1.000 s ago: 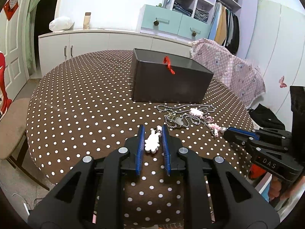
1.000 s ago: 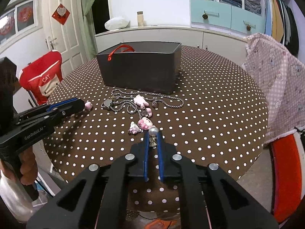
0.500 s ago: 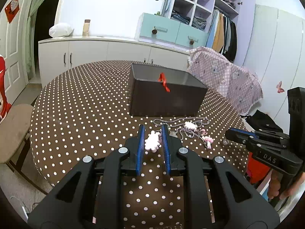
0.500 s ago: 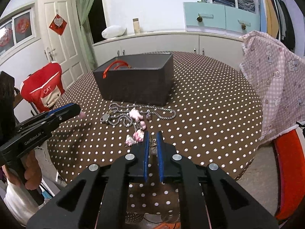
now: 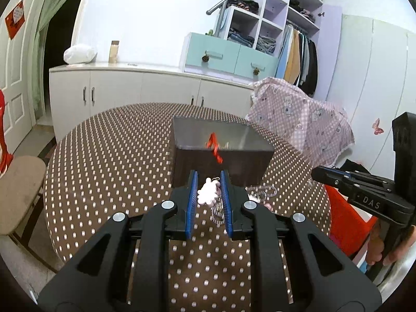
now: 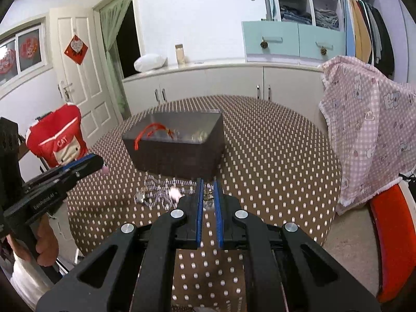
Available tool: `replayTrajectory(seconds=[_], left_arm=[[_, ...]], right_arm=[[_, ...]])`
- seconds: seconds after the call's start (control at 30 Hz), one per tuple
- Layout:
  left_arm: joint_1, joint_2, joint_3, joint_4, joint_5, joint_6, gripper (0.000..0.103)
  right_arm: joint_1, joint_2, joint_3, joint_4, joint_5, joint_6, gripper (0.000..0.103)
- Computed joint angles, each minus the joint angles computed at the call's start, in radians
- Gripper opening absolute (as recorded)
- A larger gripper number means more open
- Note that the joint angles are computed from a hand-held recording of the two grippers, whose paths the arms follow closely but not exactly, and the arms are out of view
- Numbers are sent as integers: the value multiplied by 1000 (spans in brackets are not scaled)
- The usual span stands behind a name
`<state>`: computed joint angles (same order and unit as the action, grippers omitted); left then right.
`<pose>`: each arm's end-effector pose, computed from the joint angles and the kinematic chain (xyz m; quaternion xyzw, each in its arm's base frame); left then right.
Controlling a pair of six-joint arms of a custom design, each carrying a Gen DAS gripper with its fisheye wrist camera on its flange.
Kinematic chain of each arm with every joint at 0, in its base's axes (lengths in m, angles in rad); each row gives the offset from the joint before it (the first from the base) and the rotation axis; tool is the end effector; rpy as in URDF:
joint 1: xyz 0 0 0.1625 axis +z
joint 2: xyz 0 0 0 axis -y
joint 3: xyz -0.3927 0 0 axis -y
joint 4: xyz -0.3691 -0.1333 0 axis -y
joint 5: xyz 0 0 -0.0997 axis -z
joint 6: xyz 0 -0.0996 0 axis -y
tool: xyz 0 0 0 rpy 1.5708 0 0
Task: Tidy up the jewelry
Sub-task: 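Carry both charms over the grey box, then open both tools to release the charms into the box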
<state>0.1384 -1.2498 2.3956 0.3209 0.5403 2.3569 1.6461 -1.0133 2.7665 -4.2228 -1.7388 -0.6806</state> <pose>-0.1503 -0.2418 0.1376 0.2522 0.8320 -0.4606 0.1789 0.1374 -0.2702 0.1497 0.2973 -0.8476 0.3907 0.2012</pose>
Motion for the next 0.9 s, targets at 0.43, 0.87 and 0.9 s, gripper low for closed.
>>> replayTrajectory(seconds=[0.43, 0.87, 0.9], left_arm=[[96, -64, -94, -145, -12, 350, 19], [278, -62, -184, -206, 121, 512, 19], [285, -58, -190, -204, 129, 520, 19]], right_arm=[[66, -87, -104, 189, 19, 14, 7], [90, -54, -217, 342, 18, 17, 7], [89, -55, -221, 351, 25, 14, 7]])
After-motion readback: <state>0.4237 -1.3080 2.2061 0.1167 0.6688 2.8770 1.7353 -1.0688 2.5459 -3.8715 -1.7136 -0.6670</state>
